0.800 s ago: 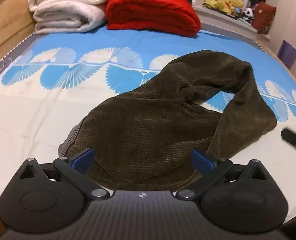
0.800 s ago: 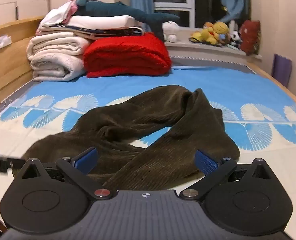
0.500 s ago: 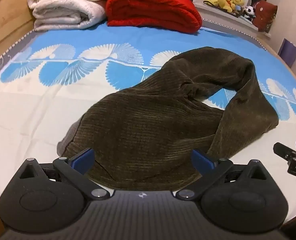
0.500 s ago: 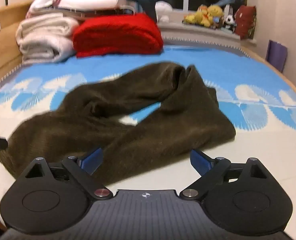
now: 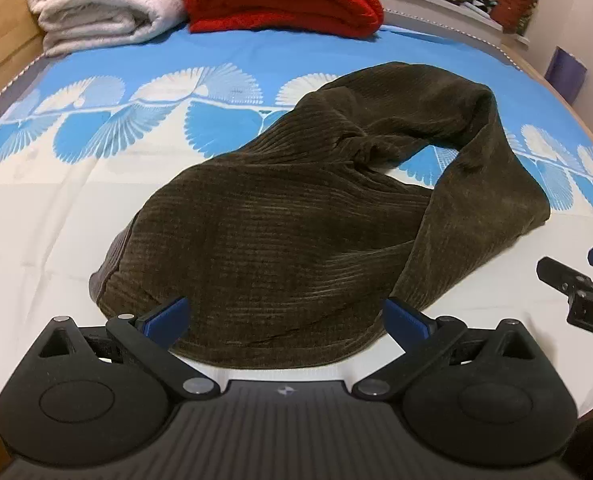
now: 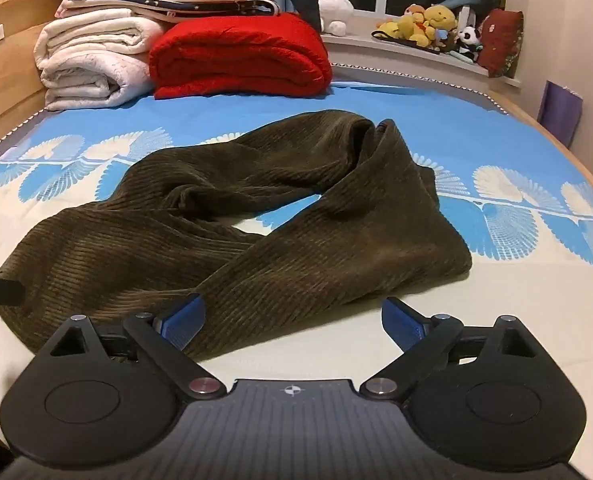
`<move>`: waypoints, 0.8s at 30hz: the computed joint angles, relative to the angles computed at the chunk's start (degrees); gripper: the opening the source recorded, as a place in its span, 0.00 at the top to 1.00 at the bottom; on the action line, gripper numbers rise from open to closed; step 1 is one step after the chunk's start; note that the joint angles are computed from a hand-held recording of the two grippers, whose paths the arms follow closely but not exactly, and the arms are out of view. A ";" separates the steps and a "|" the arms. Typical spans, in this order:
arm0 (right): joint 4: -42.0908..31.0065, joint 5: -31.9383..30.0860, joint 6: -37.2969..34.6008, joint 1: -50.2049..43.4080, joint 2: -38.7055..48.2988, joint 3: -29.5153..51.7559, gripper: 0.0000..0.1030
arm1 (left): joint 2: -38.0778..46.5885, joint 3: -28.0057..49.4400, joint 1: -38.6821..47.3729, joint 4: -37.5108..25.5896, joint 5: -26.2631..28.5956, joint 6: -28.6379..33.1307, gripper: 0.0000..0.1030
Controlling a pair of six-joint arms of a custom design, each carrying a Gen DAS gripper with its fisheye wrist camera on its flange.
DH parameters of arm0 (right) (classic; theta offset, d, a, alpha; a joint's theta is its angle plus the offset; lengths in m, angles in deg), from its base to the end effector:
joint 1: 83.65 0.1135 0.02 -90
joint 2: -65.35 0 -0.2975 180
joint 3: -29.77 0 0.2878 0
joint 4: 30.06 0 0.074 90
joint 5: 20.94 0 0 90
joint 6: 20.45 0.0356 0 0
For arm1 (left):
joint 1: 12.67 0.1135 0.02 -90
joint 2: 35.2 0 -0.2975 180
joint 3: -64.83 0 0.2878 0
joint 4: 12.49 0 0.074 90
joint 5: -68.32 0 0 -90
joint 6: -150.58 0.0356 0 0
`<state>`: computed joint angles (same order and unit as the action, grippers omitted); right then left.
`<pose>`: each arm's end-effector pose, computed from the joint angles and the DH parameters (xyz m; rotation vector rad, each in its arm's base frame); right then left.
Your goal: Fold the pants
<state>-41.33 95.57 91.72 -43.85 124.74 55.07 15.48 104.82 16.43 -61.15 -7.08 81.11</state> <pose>0.1494 0.1038 0.1329 -0.1298 2.2574 0.0212 0.1525 0.0746 0.1970 -0.1014 2.5524 -0.0032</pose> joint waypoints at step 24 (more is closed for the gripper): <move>3.37 -0.70 0.45 0.30 4.45 0.90 0.01 | 1.54 1.54 4.45 -1.10 3.44 3.07 0.00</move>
